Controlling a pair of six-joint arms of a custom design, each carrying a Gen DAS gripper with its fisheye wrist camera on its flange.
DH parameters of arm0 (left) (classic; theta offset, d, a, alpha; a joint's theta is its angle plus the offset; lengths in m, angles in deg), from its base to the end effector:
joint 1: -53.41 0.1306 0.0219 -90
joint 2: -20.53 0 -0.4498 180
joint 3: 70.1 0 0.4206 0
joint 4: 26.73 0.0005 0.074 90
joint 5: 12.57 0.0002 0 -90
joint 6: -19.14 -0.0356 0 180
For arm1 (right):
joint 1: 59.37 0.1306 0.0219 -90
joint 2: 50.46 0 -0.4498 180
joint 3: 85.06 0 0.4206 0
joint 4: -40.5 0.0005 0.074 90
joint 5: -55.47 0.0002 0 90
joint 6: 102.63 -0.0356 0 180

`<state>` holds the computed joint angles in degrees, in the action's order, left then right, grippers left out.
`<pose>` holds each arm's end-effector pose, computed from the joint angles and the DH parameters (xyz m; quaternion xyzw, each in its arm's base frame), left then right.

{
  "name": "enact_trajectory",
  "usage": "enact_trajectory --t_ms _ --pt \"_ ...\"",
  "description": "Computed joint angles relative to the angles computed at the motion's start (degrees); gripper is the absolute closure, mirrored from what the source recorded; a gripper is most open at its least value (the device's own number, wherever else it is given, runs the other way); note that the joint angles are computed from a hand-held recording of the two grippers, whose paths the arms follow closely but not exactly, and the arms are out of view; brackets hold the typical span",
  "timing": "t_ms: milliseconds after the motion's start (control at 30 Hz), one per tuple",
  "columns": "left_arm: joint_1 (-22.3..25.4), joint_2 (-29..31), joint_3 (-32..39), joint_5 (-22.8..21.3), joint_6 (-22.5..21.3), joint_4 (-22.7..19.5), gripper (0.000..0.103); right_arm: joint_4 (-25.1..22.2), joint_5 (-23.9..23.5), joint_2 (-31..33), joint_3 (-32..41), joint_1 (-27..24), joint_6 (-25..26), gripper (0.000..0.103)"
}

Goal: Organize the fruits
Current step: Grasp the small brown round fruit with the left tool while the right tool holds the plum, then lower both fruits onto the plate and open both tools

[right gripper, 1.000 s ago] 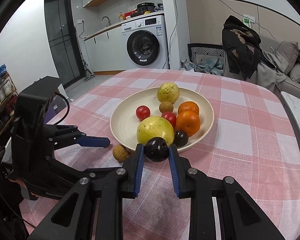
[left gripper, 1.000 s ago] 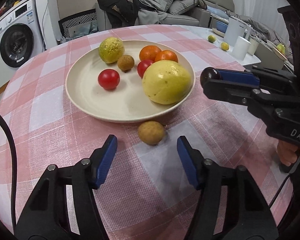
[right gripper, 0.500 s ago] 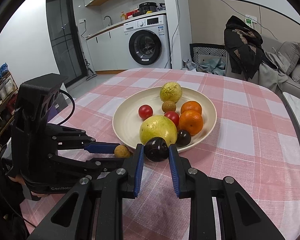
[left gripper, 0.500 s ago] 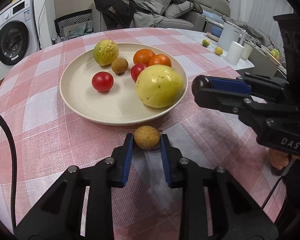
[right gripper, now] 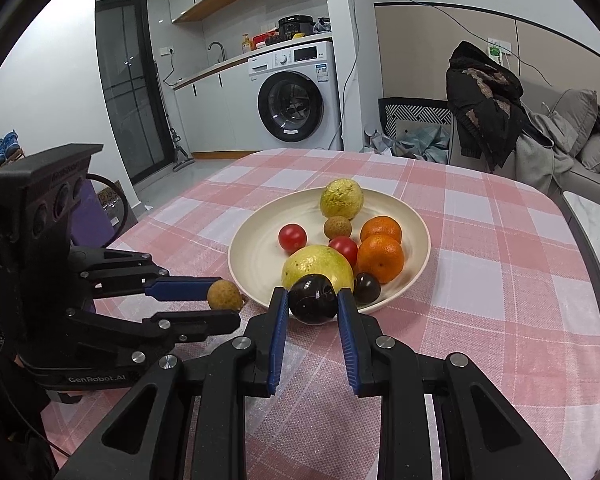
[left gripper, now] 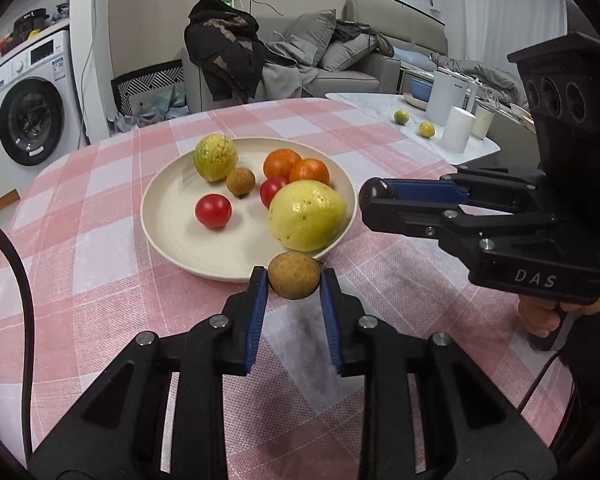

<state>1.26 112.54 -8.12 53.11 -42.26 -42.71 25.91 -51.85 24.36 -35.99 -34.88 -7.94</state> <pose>0.3030 -0.3669 0.2929 0.1077 0.9034 -0.0884 0.4054 0.3281 0.1605 0.3119 -0.2872 0.8524 0.2060 0.3855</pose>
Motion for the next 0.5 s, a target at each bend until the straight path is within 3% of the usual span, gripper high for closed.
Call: enact_trajectory --t_ms 300,500 --pt "0.59 -1.93 -0.99 -2.81 0.12 1.33 0.079 1.09 0.76 0.42 0.82 0.89 -1.0 0.077" --pt "1.88 -2.02 -1.2 -3.98 1.18 1.32 0.079 0.48 3.91 2.11 2.75 2.73 -1.06 0.077"
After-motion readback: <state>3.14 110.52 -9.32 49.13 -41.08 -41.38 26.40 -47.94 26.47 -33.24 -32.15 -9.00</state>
